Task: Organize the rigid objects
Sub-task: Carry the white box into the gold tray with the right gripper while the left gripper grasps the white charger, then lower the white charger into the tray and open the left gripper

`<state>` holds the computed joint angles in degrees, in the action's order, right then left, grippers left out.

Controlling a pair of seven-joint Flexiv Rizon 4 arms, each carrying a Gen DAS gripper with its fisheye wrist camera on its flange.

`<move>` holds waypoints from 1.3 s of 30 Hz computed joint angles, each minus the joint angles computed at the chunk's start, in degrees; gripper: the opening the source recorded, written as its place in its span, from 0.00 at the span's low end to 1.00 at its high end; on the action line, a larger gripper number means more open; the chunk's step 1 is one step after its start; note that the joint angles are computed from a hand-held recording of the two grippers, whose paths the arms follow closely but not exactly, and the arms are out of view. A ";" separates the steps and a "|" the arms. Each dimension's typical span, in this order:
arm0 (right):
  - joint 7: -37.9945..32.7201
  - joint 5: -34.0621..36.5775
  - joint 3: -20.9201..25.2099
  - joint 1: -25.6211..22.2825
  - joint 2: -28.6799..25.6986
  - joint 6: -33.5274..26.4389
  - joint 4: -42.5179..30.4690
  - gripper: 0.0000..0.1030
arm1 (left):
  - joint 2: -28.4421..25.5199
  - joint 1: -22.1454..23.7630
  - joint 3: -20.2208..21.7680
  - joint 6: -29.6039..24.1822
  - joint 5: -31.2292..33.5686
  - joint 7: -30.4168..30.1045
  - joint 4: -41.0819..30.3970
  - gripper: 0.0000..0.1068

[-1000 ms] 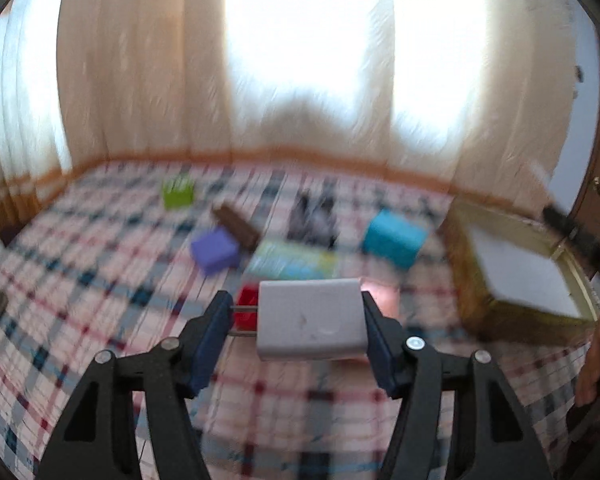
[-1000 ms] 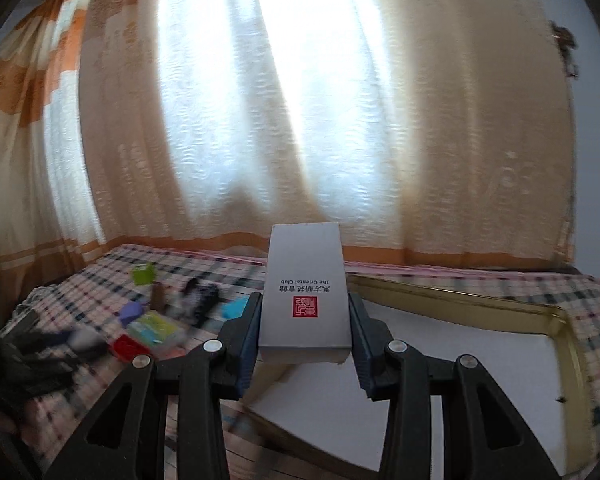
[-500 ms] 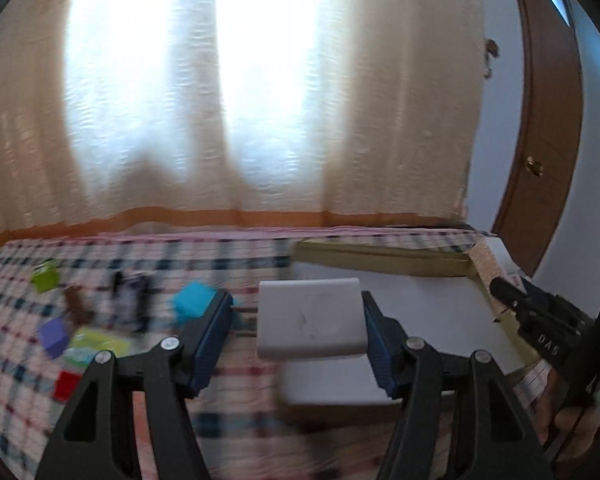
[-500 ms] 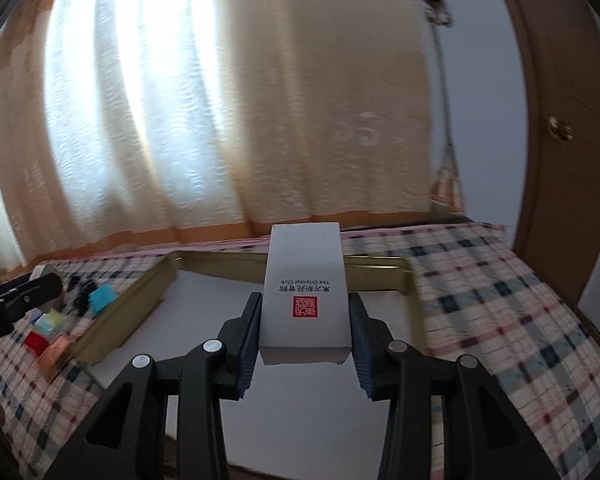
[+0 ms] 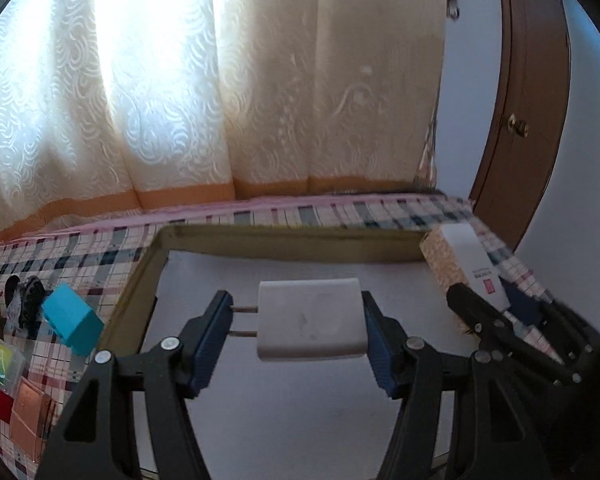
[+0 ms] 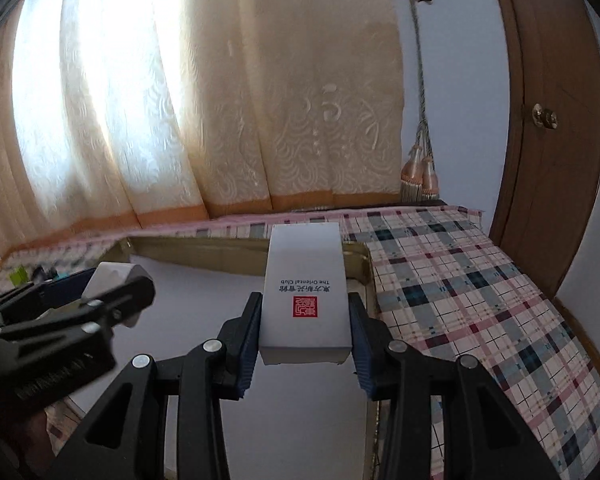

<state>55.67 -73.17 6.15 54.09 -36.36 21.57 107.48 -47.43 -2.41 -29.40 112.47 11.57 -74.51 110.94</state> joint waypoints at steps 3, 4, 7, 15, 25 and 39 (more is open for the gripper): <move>0.59 -0.58 -0.01 -0.38 0.07 1.08 0.28 0.42 | 0.03 -1.60 1.85 0.06 -0.24 0.86 -0.48 0.59; 0.75 -0.72 0.01 -0.63 0.12 1.66 0.46 0.42 | -0.06 -2.02 2.25 0.09 -0.44 1.04 -0.77 0.59; 1.02 -0.56 0.07 -0.93 0.12 2.49 0.54 0.42 | 0.00 -3.07 3.43 -0.31 -1.14 1.53 -1.18 0.59; 0.86 -0.95 -0.17 -1.44 -0.12 4.66 0.51 0.43 | -0.14 -5.46 5.88 -0.72 -3.34 2.70 -1.60 0.59; 14.56 -7.29 -0.82 -0.92 2.31 4.01 4.79 0.75 | 1.19 -7.72 9.76 5.71 -4.70 0.19 0.29 0.96; 18.45 -4.16 1.91 1.39 1.30 -9.14 3.84 0.77 | 1.56 -9.21 14.81 15.46 -2.40 -2.96 2.53 0.96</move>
<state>74.13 -77.33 8.06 55.48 -35.06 12.43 111.32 -45.88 -11.62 -14.59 127.92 9.18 -77.47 113.47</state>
